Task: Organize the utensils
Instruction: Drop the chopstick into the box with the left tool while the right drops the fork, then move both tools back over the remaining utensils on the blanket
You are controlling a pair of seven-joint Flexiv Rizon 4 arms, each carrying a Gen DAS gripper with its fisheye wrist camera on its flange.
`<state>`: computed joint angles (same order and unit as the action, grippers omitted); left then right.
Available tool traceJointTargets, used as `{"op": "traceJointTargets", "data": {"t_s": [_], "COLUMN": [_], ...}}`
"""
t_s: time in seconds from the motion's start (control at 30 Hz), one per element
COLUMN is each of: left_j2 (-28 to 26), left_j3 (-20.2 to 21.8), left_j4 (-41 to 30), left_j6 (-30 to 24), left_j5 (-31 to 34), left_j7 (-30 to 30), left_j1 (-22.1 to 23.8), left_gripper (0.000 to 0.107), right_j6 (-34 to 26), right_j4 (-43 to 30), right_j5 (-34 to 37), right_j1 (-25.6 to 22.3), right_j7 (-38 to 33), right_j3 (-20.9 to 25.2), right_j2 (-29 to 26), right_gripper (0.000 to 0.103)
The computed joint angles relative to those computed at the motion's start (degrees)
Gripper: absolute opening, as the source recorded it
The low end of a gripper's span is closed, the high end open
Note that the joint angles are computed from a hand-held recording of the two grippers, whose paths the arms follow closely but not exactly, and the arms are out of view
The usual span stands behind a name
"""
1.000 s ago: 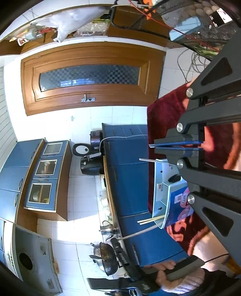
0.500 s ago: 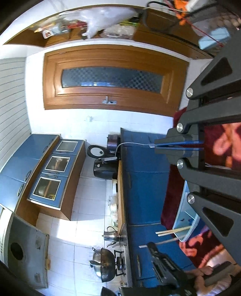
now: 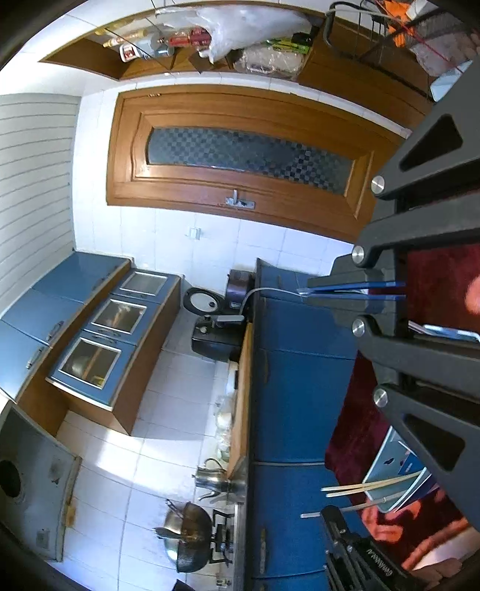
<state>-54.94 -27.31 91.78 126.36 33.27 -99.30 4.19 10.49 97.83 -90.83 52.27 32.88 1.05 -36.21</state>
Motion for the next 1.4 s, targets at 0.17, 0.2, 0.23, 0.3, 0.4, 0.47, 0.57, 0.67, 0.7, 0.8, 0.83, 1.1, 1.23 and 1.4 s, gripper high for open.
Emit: {"op": "traceJointTargets", "data": {"t_s": [0.17,0.2,0.23,0.3,0.4,0.47,0.57,0.67,0.7,0.8,0.83,1.1,1.23,1.4], "left_j2": [-0.26,-0.33,-0.41,-0.41,-0.69,-1.05,-1.44,-0.98,-0.59,0.48,0.97,6.96,9.34,11.55], "left_j3": [-0.32,-0.57,-0.88,-1.30,-3.08,-5.41,-8.81,-10.66,-11.06,-12.23,-12.52,-11.05,-11.07,-11.85], "left_j4": [-0.10,-0.11,-0.20,-0.11,-0.10,0.10,1.19,3.23,4.09,6.52,7.47,16.18,20.06,24.49], "left_j6": [-0.46,-0.56,-0.81,-1.32,-3.45,-5.42,-7.70,-8.36,-8.47,-8.91,-9.05,-7.23,-6.70,-7.33], "left_j5": [0.15,0.41,0.75,1.08,1.86,2.65,2.88,2.01,1.53,0.18,-0.28,-3.99,-3.90,-3.15], "left_j7": [0.07,0.01,-0.03,-0.04,0.07,0.47,1.87,3.44,3.92,5.53,6.09,10.24,10.74,11.65], "left_j1": [0.23,0.43,0.66,0.98,2.18,3.72,6.13,7.73,8.19,9.58,10.04,11.55,13.05,15.36], "left_gripper": [0.004,0.004,0.004,0.004,0.006,0.012,0.016,0.016,0.016,0.017,0.017,0.017,0.017,0.017], "right_j6": [5.75,7.33,8.56,10.76,13.37,13.70,13.12,11.89,11.48,11.08,10.79,8.04,7.12,7.70], "right_j4": [0.05,0.39,0.71,1.22,2.58,3.55,4.64,5.59,5.98,7.19,7.52,9.95,10.80,11.15], "right_j5": [0.38,0.17,0.02,-0.46,-2.05,-3.10,-4.41,-4.98,-5.12,-5.57,-5.47,-4.45,-3.78,-2.74], "right_j1": [-2.13,-2.68,-3.08,-3.79,-4.71,-4.87,-4.77,-4.58,-4.51,-4.55,-4.44,-2.49,-1.20,-0.04], "right_j7": [1.79,2.63,3.67,5.63,9.65,11.76,14.03,15.53,16.14,17.72,18.08,20.04,21.36,22.35], "right_j3": [0.21,0.23,0.22,0.16,0.15,0.23,0.55,1.15,1.41,2.36,2.71,5.35,6.60,7.67], "right_j2": [-1.00,-0.94,-0.90,-0.72,0.02,0.63,1.51,2.40,2.75,3.92,4.26,6.72,7.42,7.58], "right_gripper": [0.003,0.003,0.003,0.003,0.009,0.016,0.027,0.031,0.033,0.035,0.035,0.038,0.040,0.041]}}
